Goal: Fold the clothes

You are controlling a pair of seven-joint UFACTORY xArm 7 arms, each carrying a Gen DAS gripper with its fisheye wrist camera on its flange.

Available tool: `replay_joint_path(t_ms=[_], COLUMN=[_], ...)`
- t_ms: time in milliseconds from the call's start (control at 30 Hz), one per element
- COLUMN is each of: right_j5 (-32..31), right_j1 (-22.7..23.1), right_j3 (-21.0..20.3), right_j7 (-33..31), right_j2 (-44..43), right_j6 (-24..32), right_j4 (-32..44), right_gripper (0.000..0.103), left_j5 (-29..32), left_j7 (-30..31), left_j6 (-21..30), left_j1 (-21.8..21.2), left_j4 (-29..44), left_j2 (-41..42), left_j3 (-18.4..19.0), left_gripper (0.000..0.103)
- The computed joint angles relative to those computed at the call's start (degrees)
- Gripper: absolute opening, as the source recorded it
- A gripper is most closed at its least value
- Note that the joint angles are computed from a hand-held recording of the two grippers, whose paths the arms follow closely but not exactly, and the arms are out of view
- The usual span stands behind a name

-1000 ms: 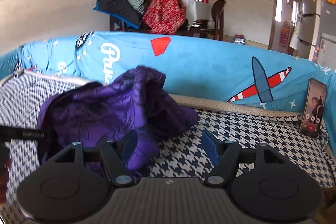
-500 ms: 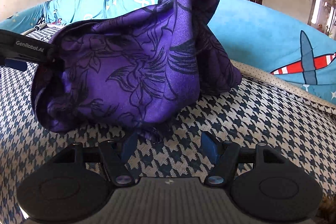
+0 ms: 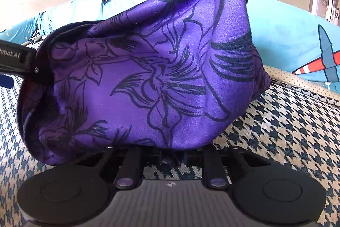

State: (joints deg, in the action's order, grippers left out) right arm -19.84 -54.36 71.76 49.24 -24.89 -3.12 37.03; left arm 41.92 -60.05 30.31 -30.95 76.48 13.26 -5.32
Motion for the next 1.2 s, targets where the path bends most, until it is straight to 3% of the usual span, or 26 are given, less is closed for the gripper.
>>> replay_joint_path(t_ms=[167, 267, 467, 600, 733, 833, 1000, 1200], right_j5=[3.19, 4.87, 5.17, 4.45, 4.47, 3.55, -0.81, -3.53], right_j1=[11.74, 18.31, 28.21, 34.64, 41.13, 44.38, 44.95, 50.36], right_j3=[-12.02, -18.89, -27.56, -31.52, -34.7, -37.07, -37.33, -41.84], right_j7=[3.08, 5.33, 7.79, 8.92, 11.84, 13.45, 15.76, 15.15], right_j2=[-5.0, -10.84, -22.93, -31.63, -39.25, -44.09, -50.5, -51.1], right_j6=[-0.15, 0.75, 4.73, 9.48, 19.5, 28.48, 43.24, 44.81], right_j4=[-2.95, -5.25, -9.43, -13.28, -15.81, -16.76, -16.79, -18.65], right_gripper=[0.011, 0.011, 0.011, 0.011, 0.011, 0.009, 0.003, 0.003], left_j5=[2.92, 0.84, -1.76, -3.02, 1.42, 2.0, 0.14, -0.42], left_j7=[-2.85, -3.01, -5.42, -7.92, -12.74, -12.99, -11.38, -10.49], left_j6=[-1.67, -4.22, -6.27, -8.86, -8.99, -8.55, -8.94, -7.67], left_j1=[0.06, 1.61, 3.62, 5.54, 7.71, 8.46, 9.09, 9.73], left_j4=[-2.27, -5.65, -13.59, -20.26, -25.0, -27.14, -30.22, -31.7], left_j2=[-2.09, -4.71, -10.59, -15.52, -19.87, -21.71, -24.08, -25.17], left_j3=[0.36, -0.6, -3.02, -5.32, -8.88, -11.13, -13.24, -15.52], left_gripper=[0.103, 0.103, 0.103, 0.103, 0.103, 0.103, 0.103, 0.103])
